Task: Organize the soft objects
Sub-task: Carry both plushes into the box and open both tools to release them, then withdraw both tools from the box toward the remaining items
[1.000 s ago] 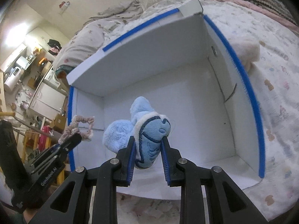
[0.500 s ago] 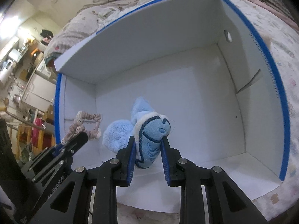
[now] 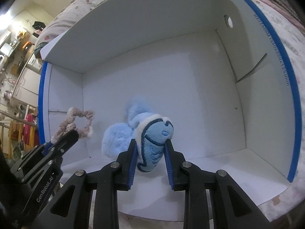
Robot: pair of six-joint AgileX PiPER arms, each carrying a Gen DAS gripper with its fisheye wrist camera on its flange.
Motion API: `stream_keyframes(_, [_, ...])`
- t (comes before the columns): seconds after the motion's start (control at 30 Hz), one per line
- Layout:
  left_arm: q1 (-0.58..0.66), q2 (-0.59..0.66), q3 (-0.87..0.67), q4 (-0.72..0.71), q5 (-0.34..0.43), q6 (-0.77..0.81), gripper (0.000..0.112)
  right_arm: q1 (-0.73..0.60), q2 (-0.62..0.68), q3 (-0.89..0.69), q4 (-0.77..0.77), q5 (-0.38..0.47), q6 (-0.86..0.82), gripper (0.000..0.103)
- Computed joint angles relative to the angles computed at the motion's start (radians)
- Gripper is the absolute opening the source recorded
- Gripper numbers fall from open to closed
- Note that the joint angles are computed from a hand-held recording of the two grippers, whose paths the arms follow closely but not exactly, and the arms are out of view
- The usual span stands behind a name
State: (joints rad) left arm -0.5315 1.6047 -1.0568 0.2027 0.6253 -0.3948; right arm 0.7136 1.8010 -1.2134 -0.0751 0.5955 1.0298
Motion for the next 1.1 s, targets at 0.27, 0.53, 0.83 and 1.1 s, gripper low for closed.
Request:
stream_keyframes(0.27, [0.017,-0.001,-0.005,-0.038,0.009,0.030,0.017,0.024,0.007,-0.040,-0.115,0.068,0.106,0.058])
stream_keyframes(0.53, [-0.003,-0.050,0.012,0.015,0.005,-0.006,0.059,0.033,-0.030,-0.026,-0.198,0.051,0.201,0.074])
stream_keyframes(0.83, [0.006,-0.124,0.033,0.108,-0.002,-0.136,0.071,0.046,-0.119,0.058,-0.357,-0.052,0.412,0.103])
stream_keyframes(1.1, [-0.014,-0.141,0.026,0.168,0.072,-0.175,0.071,0.096,-0.196,0.139,-0.552,-0.040,0.608,0.103])
